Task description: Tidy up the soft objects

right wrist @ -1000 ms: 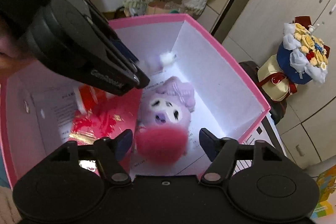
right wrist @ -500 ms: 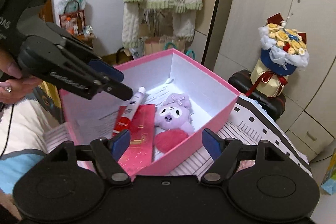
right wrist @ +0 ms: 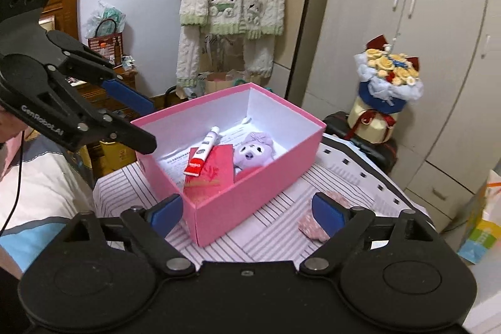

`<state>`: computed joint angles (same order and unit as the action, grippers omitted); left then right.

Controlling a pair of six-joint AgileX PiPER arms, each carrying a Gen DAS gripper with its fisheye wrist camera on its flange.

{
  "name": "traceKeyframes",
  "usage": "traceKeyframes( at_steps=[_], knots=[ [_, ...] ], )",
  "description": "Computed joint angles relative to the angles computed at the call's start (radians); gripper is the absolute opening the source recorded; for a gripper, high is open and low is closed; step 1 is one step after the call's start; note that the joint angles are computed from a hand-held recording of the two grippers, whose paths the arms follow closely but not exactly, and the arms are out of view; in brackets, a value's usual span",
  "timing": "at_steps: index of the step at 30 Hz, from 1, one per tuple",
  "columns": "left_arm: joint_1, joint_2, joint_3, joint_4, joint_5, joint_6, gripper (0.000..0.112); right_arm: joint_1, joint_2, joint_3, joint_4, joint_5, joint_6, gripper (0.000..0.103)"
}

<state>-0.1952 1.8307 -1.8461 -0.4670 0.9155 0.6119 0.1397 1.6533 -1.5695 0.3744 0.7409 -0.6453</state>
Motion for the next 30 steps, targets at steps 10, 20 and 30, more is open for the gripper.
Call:
traceKeyframes(
  at_steps=[10,20,30],
  knots=[
    [-0.117,-0.104,0.193,-0.011,-0.065,0.107,0.062,-0.014,-0.244,0.339,-0.097,-0.14,0.068,0.094],
    [-0.233,-0.067,0.219,-0.005,-0.097,0.087,0.065,-0.149,-0.28,0.535,0.186,-0.186,-0.163,0.094],
    [-0.233,0.106,0.201,-0.257,-0.21,0.229,0.065,-0.248,-0.209,0.674,0.54,-0.303,-0.535,0.094]
  ],
)
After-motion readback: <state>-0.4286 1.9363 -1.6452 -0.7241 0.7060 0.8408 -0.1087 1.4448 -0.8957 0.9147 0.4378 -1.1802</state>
